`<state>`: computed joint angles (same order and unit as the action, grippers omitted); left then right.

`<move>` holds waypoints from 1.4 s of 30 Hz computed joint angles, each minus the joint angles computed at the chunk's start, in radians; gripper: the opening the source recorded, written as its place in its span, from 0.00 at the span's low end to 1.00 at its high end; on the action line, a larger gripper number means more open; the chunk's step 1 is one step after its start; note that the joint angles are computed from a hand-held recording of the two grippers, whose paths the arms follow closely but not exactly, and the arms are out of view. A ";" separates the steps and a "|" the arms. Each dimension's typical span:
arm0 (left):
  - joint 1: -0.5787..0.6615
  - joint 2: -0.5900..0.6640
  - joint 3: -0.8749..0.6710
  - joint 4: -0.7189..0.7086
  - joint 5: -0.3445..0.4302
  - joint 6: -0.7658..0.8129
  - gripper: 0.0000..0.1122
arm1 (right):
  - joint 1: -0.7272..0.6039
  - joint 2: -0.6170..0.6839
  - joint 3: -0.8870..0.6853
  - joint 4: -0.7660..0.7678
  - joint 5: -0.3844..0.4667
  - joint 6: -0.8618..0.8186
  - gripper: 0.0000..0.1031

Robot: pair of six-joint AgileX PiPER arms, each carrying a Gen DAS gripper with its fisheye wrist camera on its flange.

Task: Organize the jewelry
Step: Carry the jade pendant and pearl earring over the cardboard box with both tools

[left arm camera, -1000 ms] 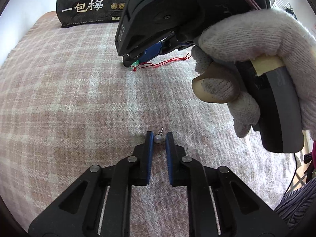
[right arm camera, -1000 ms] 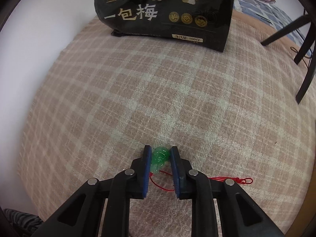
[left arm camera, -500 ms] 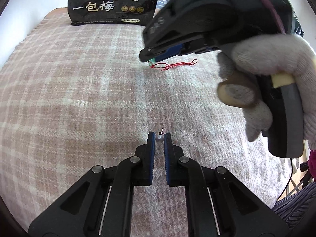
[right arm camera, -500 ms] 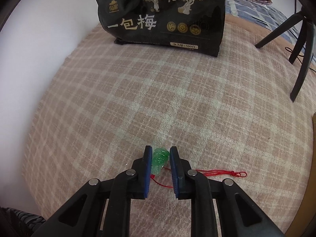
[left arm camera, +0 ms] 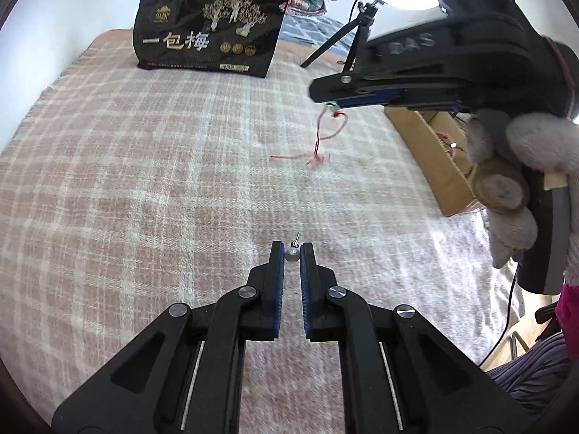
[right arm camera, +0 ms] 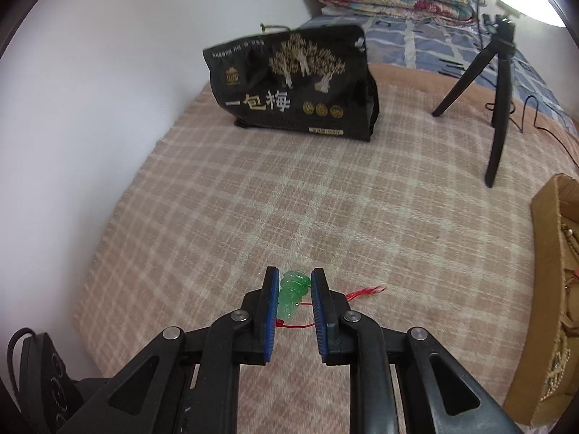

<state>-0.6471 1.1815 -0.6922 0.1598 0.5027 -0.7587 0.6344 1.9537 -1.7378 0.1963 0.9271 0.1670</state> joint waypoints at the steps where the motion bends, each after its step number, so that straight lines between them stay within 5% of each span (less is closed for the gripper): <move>1: -0.006 -0.008 -0.003 0.008 0.005 -0.009 0.06 | -0.003 -0.029 0.025 0.003 -0.007 -0.002 0.16; 18: -0.156 0.008 -0.165 0.136 0.080 -0.129 0.06 | -0.130 -0.422 0.318 0.031 -0.025 -0.064 0.16; 31: -0.208 0.162 -0.370 0.145 0.080 -0.104 0.06 | -0.430 -0.634 0.442 0.162 0.040 -0.258 0.16; 42: -0.198 0.358 -0.613 0.089 0.083 0.004 0.06 | -0.700 -0.670 0.457 0.244 0.105 -0.438 0.16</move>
<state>-0.8451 1.5390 -1.3051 0.2488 0.5857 -0.7546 -0.0655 1.2839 -1.2810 0.4402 1.0321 -0.2710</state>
